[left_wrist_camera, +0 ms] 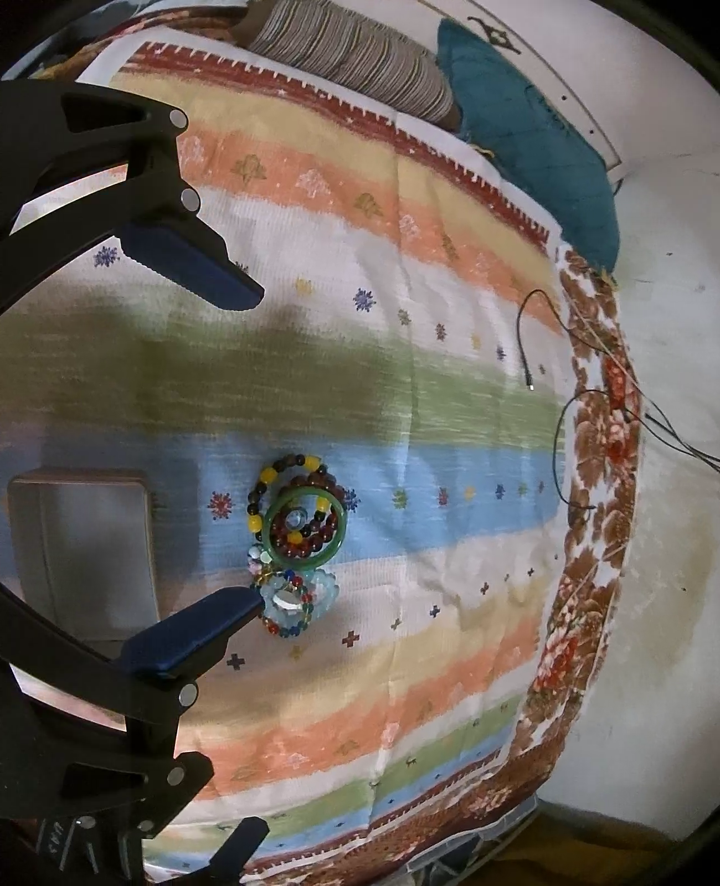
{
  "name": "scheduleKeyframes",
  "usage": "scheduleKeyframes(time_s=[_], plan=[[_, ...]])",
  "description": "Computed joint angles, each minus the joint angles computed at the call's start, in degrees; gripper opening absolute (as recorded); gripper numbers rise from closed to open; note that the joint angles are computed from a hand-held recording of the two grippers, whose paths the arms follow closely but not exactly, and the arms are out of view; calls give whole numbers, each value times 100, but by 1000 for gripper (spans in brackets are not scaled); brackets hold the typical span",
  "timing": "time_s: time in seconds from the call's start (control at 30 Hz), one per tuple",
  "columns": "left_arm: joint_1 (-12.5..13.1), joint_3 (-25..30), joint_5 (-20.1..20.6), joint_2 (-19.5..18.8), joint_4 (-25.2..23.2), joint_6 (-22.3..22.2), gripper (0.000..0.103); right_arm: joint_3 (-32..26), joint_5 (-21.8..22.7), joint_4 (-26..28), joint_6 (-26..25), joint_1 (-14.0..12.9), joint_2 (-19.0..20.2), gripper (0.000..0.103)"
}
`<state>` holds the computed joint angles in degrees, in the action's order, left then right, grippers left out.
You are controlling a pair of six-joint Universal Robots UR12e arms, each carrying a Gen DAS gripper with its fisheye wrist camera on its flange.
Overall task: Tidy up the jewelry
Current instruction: 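Move both tools toward the bracelet pile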
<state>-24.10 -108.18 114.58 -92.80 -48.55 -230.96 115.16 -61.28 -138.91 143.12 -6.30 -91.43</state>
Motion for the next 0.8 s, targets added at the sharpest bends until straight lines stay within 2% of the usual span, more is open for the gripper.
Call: scheduleKeyframes(time_s=[0.13,0.3,0.8], plan=[[108,-8,-217,-75,52,103,97,-26,-140,-134,-119,102,108,99],[249,-57,-565,-163,194,246,97,-178,-162,87,-86,169,286,99],[498,-9,-895,-396,206,407,97,-409,-527,70,133,378,709,99]])
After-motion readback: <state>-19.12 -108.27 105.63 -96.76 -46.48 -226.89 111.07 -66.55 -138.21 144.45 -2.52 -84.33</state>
